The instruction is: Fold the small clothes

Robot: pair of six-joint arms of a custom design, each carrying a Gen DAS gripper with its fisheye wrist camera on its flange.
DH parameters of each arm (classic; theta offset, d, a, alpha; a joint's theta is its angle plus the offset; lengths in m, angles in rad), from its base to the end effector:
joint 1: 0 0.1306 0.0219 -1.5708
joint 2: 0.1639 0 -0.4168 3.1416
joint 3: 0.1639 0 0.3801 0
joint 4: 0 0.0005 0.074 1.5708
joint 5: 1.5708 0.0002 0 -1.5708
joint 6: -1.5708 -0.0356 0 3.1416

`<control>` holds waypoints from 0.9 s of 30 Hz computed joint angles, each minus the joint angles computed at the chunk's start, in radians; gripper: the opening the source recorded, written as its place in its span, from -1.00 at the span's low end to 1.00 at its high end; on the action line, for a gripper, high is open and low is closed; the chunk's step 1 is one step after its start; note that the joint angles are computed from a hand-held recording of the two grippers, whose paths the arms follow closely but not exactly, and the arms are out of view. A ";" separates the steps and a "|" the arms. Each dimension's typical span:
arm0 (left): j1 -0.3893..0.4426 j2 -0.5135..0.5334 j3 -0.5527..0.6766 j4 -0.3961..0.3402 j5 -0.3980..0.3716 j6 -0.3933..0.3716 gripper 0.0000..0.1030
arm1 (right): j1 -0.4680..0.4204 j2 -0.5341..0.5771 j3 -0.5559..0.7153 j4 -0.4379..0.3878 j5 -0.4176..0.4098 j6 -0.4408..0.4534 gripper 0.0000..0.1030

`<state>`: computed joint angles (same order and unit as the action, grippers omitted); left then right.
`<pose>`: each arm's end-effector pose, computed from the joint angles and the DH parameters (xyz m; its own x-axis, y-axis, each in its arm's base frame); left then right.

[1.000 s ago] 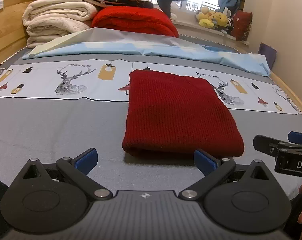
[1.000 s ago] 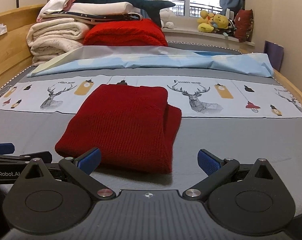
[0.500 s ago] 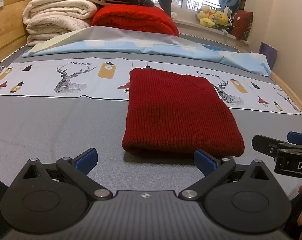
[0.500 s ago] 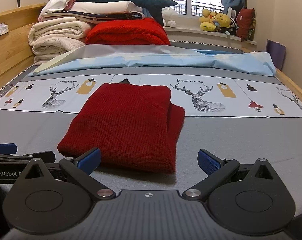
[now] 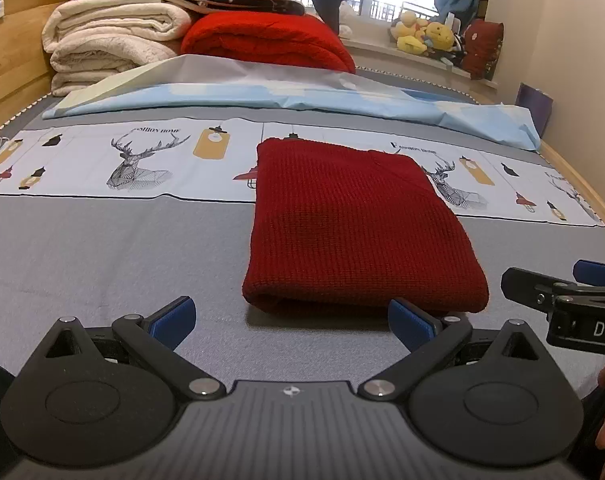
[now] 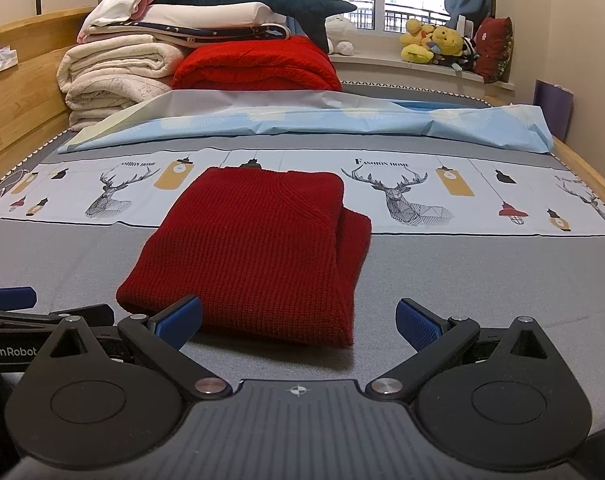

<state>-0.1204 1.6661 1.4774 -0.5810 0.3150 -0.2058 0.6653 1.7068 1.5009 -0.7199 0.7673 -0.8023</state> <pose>0.5738 -0.0810 0.3870 -0.6078 0.2693 -0.7470 0.4692 0.8807 -0.0643 0.4694 0.3362 0.3714 -0.5203 0.2495 -0.8167 0.3714 0.9273 0.0467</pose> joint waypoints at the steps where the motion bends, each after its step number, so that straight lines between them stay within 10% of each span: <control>1: 0.000 0.000 -0.001 0.000 0.000 -0.001 0.99 | 0.000 0.000 0.001 0.000 0.000 0.000 0.98; 27: 0.002 0.004 0.001 -0.003 0.015 -0.022 0.99 | 0.002 0.008 0.011 -0.004 -0.003 0.002 0.98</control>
